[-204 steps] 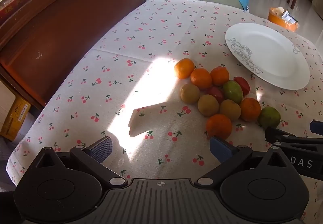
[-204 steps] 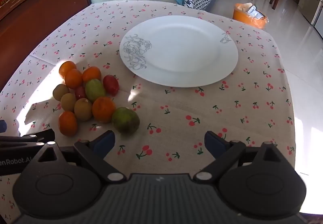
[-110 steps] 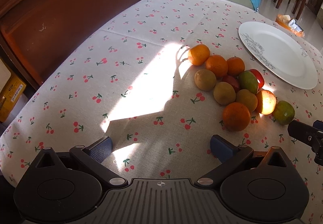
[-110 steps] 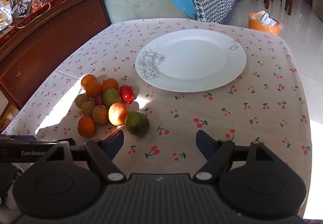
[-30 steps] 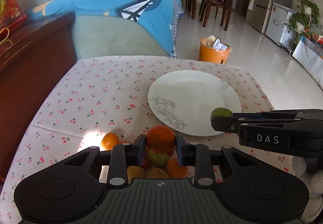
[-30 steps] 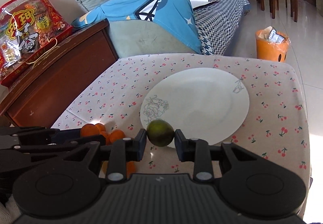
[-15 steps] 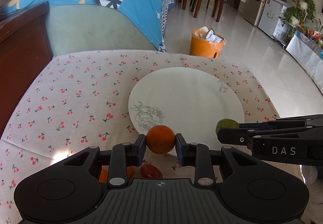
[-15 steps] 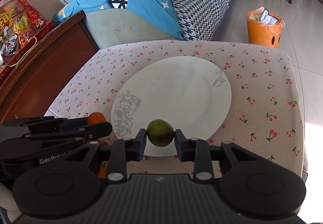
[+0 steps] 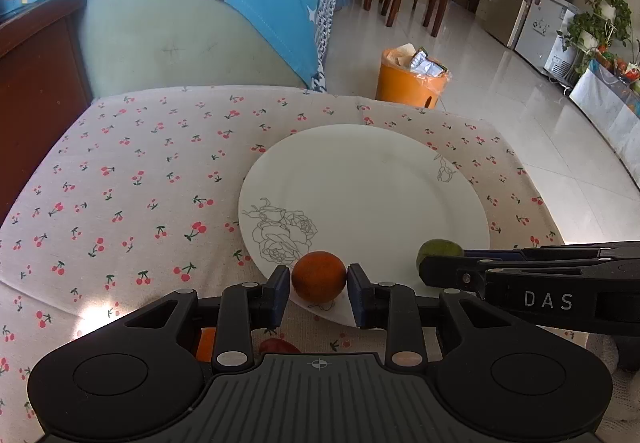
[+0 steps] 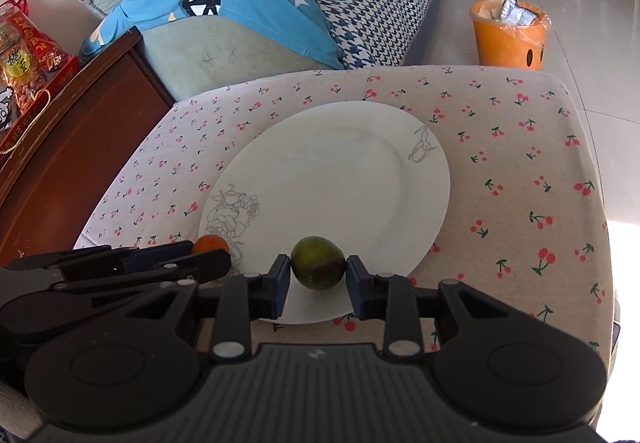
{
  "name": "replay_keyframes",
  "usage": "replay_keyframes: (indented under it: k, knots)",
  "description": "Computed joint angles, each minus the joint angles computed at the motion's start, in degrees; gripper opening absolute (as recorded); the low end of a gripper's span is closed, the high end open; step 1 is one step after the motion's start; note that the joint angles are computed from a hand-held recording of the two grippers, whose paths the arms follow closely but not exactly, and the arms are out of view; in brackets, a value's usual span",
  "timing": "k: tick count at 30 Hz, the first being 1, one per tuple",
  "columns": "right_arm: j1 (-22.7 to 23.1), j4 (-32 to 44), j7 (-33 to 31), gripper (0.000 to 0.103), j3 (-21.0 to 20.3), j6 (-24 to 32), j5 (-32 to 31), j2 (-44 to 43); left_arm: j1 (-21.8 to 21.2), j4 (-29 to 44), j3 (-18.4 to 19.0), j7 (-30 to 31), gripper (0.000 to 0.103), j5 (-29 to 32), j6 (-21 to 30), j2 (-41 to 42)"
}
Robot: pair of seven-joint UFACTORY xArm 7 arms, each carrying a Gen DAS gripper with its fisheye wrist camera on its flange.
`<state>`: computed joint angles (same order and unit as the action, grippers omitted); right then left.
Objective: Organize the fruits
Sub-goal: 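Carry the tangerine onto the plate with the left tool while the right tool places the mango, then open both tools and move them back to the fruit pile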
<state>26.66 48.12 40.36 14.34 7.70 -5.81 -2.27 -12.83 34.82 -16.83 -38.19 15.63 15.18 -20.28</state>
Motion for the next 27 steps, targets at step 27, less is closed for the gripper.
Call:
replay_keyframes:
  k: [27]
  knots:
    - [0.9,0.0,-2.7,0.039,0.9,-1.3,1.3,-1.6,0.6,-1.6,-0.5,-2.7,0.065,-0.2,6.3,-7.3]
